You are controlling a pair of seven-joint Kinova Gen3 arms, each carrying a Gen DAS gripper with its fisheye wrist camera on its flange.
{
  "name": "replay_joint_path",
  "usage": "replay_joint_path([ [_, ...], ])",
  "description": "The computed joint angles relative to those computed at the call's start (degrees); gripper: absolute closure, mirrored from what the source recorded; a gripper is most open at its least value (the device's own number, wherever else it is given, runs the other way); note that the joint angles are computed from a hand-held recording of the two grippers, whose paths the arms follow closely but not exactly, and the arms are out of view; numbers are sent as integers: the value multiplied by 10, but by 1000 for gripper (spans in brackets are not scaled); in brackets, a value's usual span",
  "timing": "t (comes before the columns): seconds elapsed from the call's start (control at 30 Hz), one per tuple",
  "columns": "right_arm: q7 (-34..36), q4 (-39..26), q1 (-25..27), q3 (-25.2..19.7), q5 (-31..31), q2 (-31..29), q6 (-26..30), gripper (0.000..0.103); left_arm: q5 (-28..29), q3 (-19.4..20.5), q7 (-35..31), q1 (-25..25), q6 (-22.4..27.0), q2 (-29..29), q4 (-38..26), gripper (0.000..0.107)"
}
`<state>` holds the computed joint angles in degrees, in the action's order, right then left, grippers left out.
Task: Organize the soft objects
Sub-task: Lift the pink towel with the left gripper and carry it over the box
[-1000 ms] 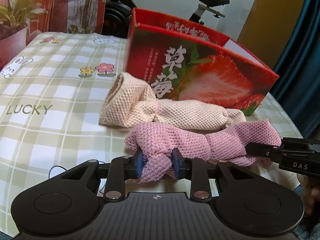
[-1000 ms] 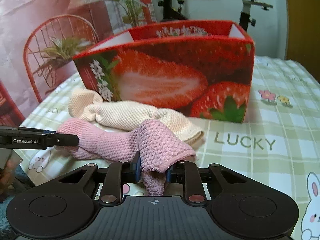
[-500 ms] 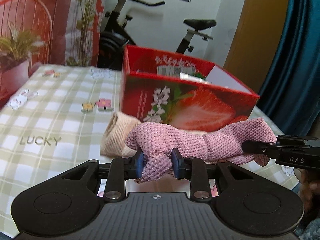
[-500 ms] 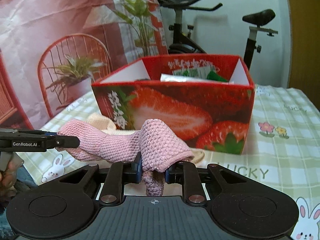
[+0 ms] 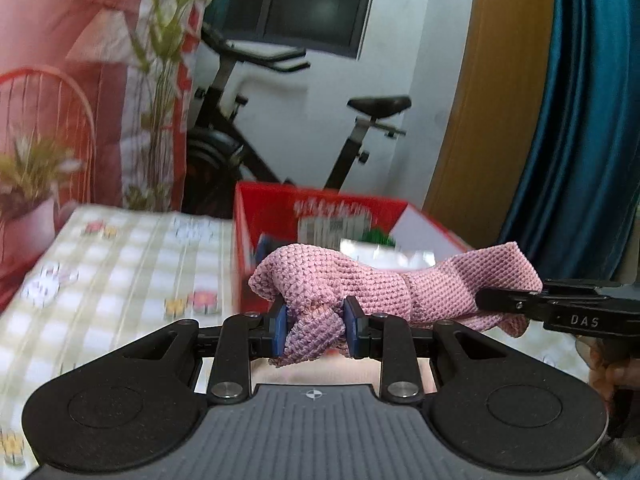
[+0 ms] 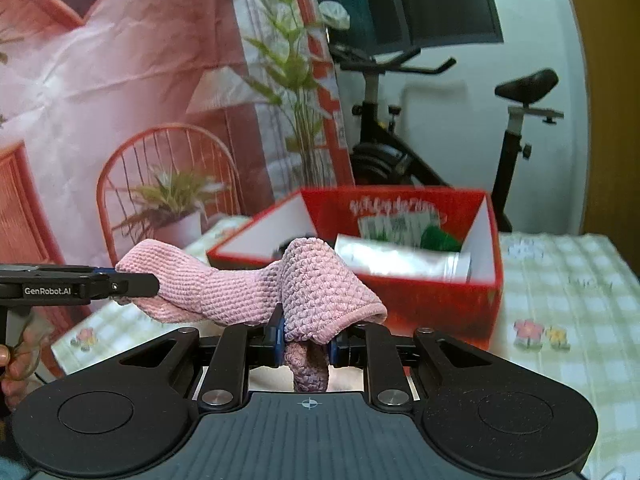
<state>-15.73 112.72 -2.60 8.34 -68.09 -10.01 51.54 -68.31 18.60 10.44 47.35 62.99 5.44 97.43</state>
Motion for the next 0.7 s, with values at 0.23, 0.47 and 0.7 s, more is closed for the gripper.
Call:
replay_joint_path([
  [0.23, -46, -101, -12, -34, 22, 53, -66, 85, 25, -23, -122, -69, -62, 26, -83, 77],
  [0.47, -175, -218, -13, -97, 150, 142, -128, 86, 137, -95, -250, -104, -119, 87, -190, 78],
  [0.7, -330, -296, -91, -63, 313, 216, -143, 86, 252, -118, -385, -138, -111, 159, -289, 78],
])
